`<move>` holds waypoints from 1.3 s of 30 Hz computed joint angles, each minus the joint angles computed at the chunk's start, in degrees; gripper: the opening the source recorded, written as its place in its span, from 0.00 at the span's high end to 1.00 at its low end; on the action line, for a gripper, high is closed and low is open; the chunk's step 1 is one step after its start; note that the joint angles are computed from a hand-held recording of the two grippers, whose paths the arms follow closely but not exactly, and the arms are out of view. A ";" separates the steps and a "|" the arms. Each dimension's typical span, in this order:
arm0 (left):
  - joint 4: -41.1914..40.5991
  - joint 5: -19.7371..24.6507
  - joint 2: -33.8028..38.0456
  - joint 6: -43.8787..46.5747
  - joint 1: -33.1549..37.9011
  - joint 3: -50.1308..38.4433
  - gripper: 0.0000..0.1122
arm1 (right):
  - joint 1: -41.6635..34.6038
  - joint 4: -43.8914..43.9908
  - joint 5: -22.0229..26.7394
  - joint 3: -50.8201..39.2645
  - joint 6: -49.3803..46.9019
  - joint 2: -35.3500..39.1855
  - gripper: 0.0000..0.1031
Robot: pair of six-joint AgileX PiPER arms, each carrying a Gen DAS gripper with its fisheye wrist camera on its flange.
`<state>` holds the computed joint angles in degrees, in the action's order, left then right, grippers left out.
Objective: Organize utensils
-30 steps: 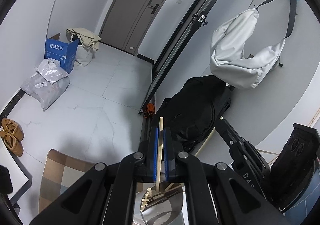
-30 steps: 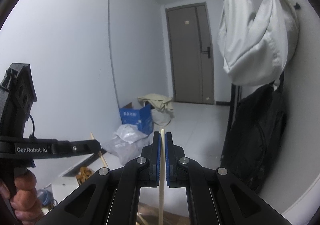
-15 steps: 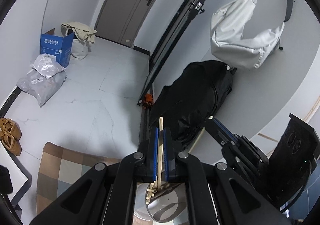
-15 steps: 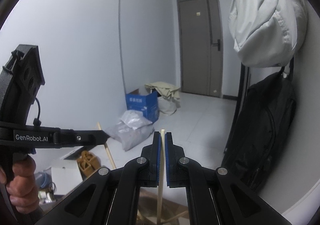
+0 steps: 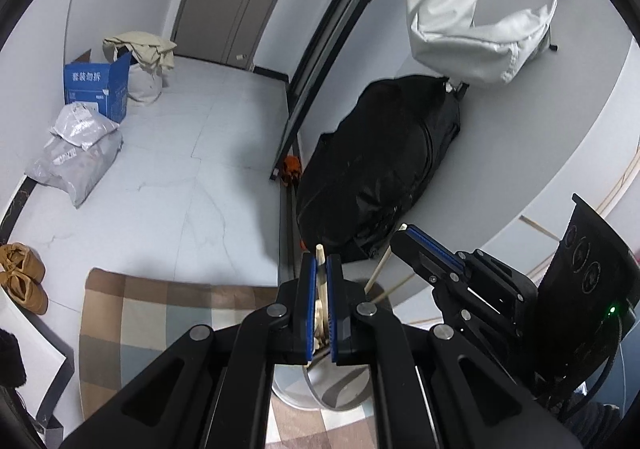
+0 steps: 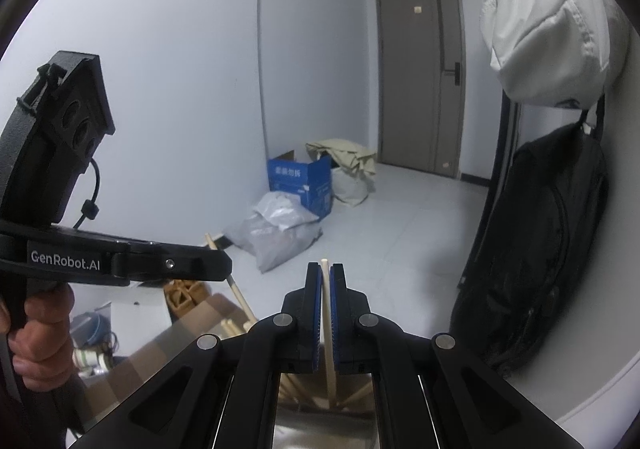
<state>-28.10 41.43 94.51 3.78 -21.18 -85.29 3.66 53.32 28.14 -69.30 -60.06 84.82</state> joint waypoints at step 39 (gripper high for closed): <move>56.90 6.00 -24.85 -49.41 -22.86 10.67 0.15 | 1.83 -30.17 -4.47 21.76 48.62 -40.03 0.08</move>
